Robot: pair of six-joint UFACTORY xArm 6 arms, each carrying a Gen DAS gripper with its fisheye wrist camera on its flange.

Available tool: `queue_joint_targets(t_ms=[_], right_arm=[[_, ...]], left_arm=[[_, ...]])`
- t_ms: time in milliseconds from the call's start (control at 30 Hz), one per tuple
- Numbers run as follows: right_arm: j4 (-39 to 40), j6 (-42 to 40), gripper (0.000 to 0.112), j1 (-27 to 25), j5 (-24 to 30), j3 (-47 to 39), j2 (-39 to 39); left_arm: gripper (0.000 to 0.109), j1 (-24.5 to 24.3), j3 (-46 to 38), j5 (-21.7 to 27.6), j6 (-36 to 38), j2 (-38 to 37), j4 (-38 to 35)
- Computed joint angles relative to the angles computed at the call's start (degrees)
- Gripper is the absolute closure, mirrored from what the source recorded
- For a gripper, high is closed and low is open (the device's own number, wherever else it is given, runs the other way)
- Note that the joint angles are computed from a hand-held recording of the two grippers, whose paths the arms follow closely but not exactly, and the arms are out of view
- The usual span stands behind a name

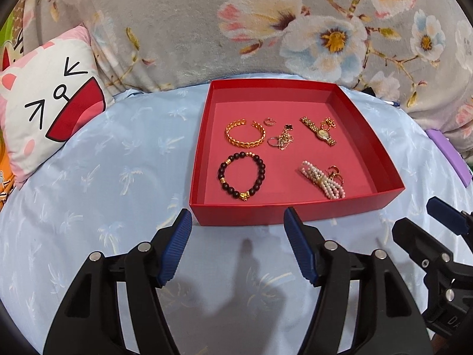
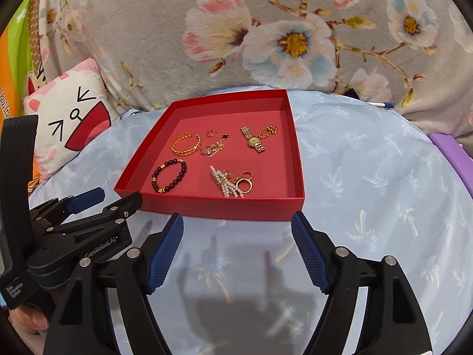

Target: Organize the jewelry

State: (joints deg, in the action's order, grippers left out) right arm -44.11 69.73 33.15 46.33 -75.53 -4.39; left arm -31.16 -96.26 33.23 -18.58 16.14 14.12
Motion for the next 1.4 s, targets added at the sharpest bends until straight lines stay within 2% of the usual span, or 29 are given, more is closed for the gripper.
queue_joint_targets(t_ms=[333,567,767,900,1033,1233,1400], right_arm=[[-3.43,2.49,0.031,0.39,1.3,0.5,0.8],[-3.96,4.03,0.03,-0.37,0.02,2.25,0.54],[-6.03,5.25,0.03,0.1,1.08,2.29,1.25],[-6.63,6.53,0.03,0.1,0.77,2.65,1.32],[-5.65,5.73,0.03,0.02,1.14,2.25,1.56],[-5.57,6.4,0.03,0.13,2.91,1.66,1.91],[-5.95,6.65,0.029,0.59,4.49,1.02,2.28]], left_arm=[[0.041,-0.45,4.13,-5.08,-3.5,-1.44,4.7],[0.041,-0.84,4.64,-4.89,-5.98,-0.59,7.75],[0.041,-0.9,4.36,-4.31,-7.59,0.15,9.88],[0.035,-0.74,3.87,-3.13,-8.51,0.47,10.12],[0.035,-0.76,3.66,-2.56,-9.55,0.55,11.34],[0.032,-1.18,3.5,-1.73,-12.16,0.51,15.3],[0.032,-1.13,3.41,-1.62,-12.29,0.58,15.58]])
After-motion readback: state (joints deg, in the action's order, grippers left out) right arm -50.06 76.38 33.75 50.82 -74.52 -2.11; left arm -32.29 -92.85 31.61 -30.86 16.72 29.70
